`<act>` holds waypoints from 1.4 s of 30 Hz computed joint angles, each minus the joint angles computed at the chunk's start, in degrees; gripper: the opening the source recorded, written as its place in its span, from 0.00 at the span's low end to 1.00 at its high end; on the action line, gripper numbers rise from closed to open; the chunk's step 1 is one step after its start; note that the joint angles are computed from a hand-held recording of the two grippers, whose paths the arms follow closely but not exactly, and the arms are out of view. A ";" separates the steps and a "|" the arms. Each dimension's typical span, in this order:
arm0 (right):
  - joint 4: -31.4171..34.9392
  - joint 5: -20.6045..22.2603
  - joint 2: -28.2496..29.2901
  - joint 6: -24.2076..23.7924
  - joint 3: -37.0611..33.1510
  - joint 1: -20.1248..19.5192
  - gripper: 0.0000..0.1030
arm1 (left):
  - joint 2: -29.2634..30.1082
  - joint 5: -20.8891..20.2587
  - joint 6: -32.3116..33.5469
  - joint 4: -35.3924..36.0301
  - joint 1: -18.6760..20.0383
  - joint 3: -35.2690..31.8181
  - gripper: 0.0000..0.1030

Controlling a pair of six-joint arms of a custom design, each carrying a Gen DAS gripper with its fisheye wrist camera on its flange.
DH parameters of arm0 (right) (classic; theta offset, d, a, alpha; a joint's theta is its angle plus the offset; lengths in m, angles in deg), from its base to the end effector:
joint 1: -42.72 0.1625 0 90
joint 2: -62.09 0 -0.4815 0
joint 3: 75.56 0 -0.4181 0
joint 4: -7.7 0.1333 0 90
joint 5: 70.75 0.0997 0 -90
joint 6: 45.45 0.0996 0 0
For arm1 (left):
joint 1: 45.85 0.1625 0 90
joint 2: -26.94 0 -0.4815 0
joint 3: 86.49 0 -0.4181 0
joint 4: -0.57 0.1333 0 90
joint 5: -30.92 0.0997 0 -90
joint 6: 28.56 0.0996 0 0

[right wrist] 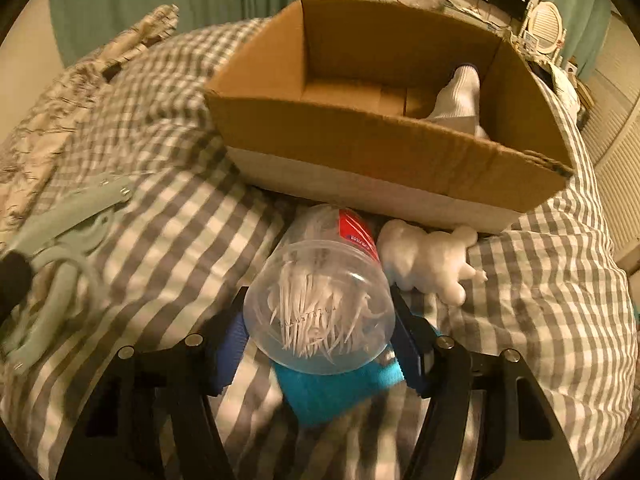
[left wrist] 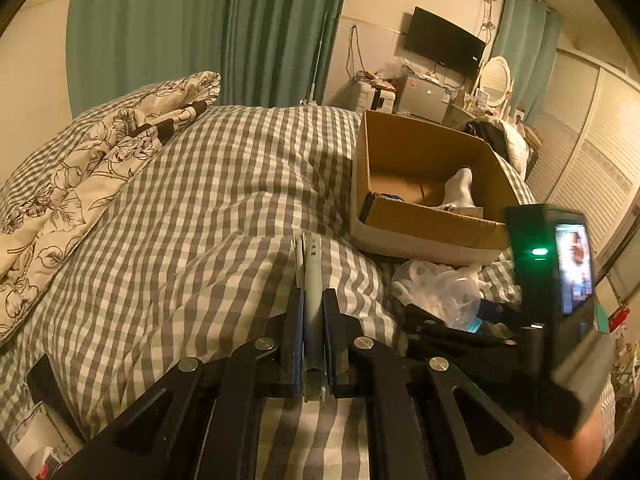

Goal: Organize objects
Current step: 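Grasp the clear cotton-swab jar with the right tool while the left holds the clip, then lower the clip and the swab jar into the box and open both tools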

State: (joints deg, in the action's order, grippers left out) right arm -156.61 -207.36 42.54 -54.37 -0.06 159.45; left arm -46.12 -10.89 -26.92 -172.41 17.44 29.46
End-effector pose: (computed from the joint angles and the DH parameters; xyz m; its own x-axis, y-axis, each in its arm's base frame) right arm 0.4160 -0.6907 -0.0563 -0.6416 -0.2347 0.7302 -0.5328 0.8212 -0.2042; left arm -0.0689 -0.5986 0.3520 -0.8011 -0.1095 -0.5884 0.3669 0.6868 -0.6274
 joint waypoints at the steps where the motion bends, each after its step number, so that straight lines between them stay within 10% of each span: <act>1: -0.97 1.01 -0.86 -0.67 1.26 0.16 0.62 | -0.26 0.19 -0.27 0.33 -0.17 0.17 0.08; 21: -19.54 9.84 -13.08 -13.70 11.84 4.12 0.62 | 1.59 0.85 5.68 -2.33 -7.72 -4.51 0.08; 42: -11.86 18.34 -6.76 -20.78 -9.68 -2.06 0.62 | 19.49 -3.39 15.12 0.25 -1.92 -28.94 0.08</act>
